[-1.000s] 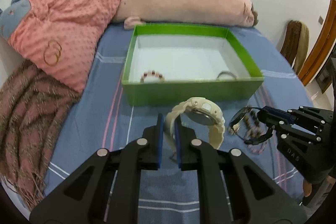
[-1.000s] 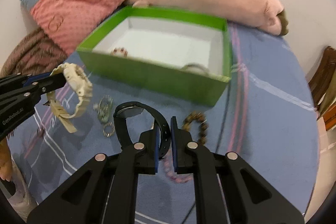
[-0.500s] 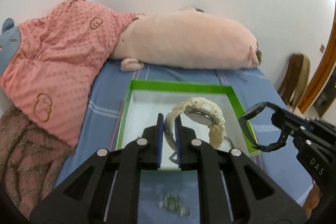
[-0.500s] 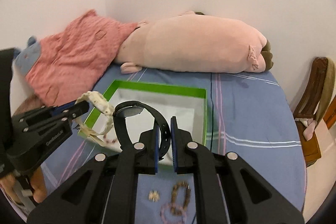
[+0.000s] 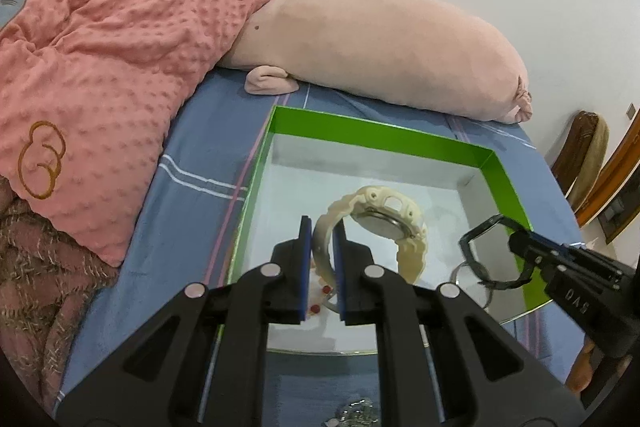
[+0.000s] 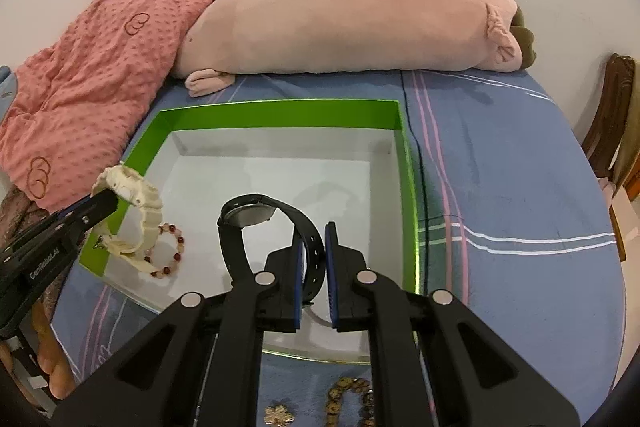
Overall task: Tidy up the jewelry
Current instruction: 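Lower into the box and open the left tool on the watch while the right tool releases the bracelet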
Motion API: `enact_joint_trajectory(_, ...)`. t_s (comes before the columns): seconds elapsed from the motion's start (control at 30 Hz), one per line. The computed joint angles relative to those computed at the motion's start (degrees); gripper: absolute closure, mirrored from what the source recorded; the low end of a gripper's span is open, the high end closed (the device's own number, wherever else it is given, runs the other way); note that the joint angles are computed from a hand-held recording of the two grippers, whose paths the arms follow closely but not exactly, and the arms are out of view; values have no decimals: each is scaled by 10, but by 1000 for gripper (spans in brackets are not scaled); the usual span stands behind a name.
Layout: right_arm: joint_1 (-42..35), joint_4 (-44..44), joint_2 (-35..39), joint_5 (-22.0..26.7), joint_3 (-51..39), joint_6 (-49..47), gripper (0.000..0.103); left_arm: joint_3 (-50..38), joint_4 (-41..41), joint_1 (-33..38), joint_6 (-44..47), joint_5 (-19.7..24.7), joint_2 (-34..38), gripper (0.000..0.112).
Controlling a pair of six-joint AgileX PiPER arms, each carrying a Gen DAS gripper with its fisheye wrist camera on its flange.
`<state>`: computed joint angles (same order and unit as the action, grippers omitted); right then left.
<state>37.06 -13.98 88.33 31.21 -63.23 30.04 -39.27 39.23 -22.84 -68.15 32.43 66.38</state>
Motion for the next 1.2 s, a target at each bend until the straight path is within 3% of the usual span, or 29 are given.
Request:
enact_joint_trajectory(0.33, -6, 4, 28, 7, -4, -6, 93, 3, 40, -24, -40, 9, 39, 100)
enact_joint_trajectory(0.73, -1, -19, 62, 20, -17, 14, 93, -1, 9, -6, -3, -6, 70, 100)
enact_joint_trajectory(0.93, -3, -9, 60, 16, -15, 16, 76, -3, -3, -4, 12, -9, 79, 97)
enact_joint_trajectory(1.2, -2, 24, 4, 28, -7, -14, 76, 6, 86, -53, -84, 32, 38, 92)
